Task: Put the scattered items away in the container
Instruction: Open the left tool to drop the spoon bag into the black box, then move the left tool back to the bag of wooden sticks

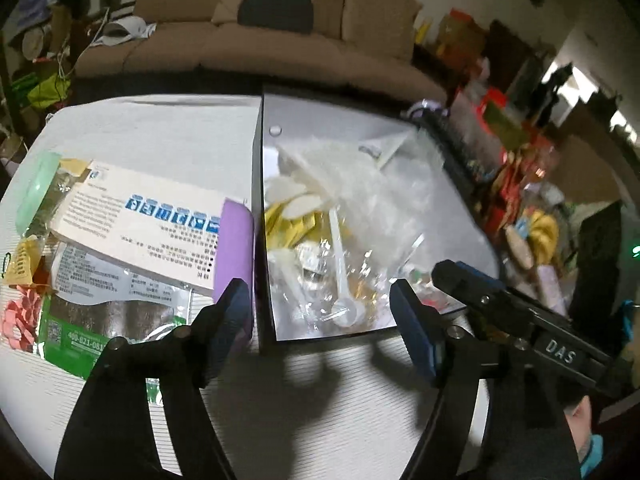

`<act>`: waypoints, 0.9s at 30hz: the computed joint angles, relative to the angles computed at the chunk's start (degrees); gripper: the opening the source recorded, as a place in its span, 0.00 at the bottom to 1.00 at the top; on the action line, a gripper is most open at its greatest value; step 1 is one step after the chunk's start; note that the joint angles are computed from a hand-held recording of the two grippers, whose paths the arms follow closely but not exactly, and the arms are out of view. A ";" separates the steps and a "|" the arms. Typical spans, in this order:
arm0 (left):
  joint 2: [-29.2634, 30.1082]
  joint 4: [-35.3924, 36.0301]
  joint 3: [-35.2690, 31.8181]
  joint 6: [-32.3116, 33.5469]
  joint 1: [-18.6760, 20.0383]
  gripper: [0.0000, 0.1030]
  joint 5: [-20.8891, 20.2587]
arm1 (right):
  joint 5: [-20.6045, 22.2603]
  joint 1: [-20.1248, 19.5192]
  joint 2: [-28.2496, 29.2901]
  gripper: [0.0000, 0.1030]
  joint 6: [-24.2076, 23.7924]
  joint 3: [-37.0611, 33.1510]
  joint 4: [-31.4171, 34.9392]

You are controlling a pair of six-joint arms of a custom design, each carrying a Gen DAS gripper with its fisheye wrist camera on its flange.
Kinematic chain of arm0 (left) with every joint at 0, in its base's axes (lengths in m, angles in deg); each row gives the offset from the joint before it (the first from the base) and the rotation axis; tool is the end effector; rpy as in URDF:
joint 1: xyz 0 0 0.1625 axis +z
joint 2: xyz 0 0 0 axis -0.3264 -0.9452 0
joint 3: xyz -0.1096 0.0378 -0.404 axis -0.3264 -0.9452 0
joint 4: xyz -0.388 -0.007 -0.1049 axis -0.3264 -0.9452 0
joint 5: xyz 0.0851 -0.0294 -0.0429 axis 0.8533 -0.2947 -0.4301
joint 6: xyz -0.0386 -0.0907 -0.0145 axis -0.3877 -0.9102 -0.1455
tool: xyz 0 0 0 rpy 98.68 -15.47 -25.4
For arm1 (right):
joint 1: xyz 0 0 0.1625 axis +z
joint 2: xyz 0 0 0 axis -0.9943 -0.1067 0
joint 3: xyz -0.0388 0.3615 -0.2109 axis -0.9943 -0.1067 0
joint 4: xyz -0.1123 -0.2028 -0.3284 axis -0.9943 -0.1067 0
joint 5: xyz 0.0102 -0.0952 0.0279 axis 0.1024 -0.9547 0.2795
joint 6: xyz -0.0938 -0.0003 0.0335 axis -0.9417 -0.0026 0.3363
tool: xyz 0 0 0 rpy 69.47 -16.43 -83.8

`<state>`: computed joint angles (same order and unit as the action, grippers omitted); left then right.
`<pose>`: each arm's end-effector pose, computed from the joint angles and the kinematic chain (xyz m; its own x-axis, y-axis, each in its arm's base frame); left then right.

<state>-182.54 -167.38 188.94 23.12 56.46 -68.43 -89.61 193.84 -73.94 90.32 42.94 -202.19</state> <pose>-0.1465 -0.3442 0.3423 -0.8517 0.3245 -0.4116 0.4685 0.8232 -0.3206 0.2453 -0.3852 0.0596 -0.9557 -0.1193 0.2692 -0.2640 0.7522 -0.6038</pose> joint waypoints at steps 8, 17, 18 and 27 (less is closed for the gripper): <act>-5.44 5.92 -2.55 -3.00 -0.86 0.68 1.91 | -0.52 3.81 -0.46 0.59 0.76 -1.40 3.72; -14.74 11.78 -1.73 -2.43 -0.40 0.69 3.43 | 2.19 1.86 4.12 0.55 7.66 -12.80 25.98; -15.29 11.87 -1.56 -1.91 0.10 0.69 3.17 | 2.11 1.48 4.53 0.55 8.16 -13.76 27.84; -16.11 8.38 -0.43 3.19 7.01 0.68 1.83 | -14.37 5.30 8.55 0.14 1.42 -21.69 42.49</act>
<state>-198.65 -159.00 188.51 26.30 63.48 -66.61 -103.99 199.14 -65.39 91.74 21.25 -159.71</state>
